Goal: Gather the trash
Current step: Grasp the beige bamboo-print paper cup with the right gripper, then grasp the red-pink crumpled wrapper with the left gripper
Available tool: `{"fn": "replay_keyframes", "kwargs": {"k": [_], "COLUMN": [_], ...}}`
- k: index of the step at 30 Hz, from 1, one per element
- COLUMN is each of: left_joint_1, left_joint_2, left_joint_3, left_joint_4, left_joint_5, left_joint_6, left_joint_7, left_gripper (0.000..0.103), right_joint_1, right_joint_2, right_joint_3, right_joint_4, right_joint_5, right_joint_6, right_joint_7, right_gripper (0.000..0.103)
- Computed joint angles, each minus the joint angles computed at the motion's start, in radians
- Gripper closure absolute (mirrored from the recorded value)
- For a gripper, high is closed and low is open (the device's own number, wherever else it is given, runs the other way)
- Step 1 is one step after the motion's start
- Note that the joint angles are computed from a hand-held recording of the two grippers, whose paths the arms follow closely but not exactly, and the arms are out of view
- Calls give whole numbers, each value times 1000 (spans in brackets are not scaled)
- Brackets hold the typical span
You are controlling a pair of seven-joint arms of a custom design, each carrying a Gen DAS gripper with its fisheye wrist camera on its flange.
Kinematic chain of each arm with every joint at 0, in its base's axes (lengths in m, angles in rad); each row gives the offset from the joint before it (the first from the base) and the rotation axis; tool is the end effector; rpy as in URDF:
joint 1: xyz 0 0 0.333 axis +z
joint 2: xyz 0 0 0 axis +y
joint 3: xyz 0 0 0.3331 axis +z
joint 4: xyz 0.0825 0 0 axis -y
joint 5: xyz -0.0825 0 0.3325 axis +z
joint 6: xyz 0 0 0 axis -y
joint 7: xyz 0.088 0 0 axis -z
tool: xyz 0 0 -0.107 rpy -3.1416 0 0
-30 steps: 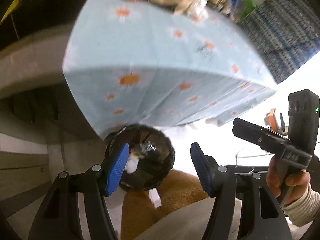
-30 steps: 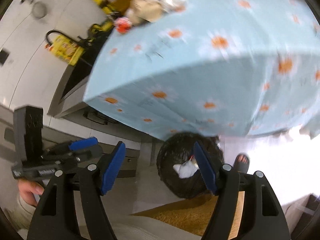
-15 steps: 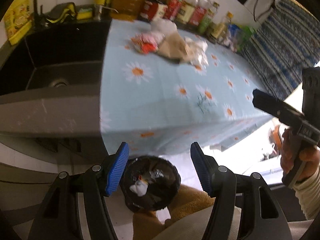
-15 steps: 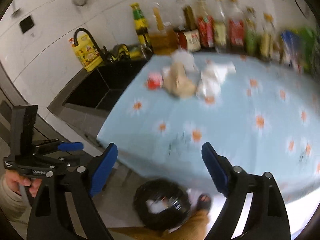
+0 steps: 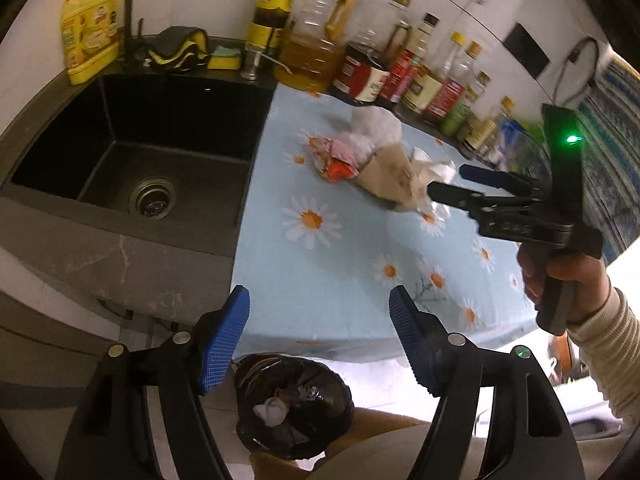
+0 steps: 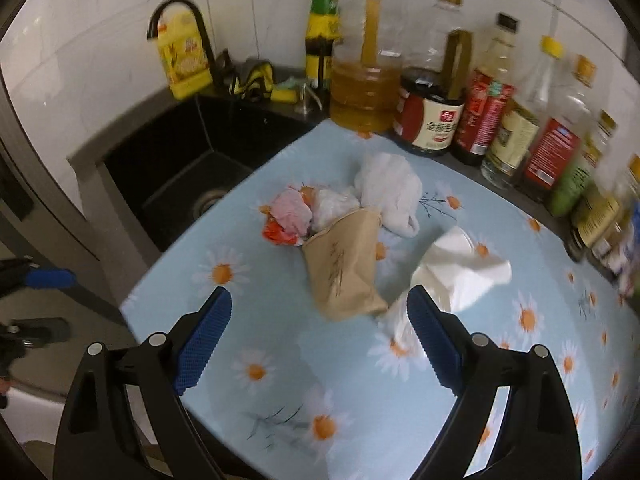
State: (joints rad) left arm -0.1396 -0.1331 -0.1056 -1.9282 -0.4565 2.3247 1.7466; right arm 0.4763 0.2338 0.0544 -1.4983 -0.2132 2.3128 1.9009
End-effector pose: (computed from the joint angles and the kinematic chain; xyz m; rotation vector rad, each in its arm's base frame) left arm 0.4926 -0.1352 0.6340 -1.8466 2.2557 -0.9798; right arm 0.5487 0.3119 0.6253 -2.1007 1.5610 -0.5030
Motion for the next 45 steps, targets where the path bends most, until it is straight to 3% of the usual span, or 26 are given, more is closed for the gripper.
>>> {"fn": "replay_keyframes", "kwargs": {"k": [5, 13, 14, 16, 18, 35, 45], "left_joint_1": [5, 1, 1, 0, 0, -2, -6], "left_joint_2": [7, 4, 7, 12, 19, 129, 316], "left_joint_3": [-17, -21, -22, -24, -24, -58, -106], "left_joint_4": [-4, -18, -16, -9, 0, 141, 391], "left_joint_5": [52, 108, 116, 134, 140, 195, 274], "left_joint_6": [28, 35, 33, 28, 25, -20, -112], "left_joint_7": [-124, -250, -261, -279, -291, -276, -207], "left_gripper": [33, 33, 33, 33, 33, 33, 33], "right_joint_1": [-3, 17, 16, 17, 12, -39, -90], "right_joint_2": [98, 188, 194, 212, 232, 104, -79], "right_joint_3": [-9, -43, -45, -50, -50, -20, -8], "right_joint_4": [87, 156, 161, 181, 209, 95, -83], "right_joint_5": [-2, -21, -17, -11, 9, 173, 229], "right_joint_6": [-31, -88, -92, -109, -140, -12, 153], "right_joint_7": [-109, -173, -178, -186, -198, -201, -129], "right_gripper": [15, 16, 17, 35, 44, 46, 46]}}
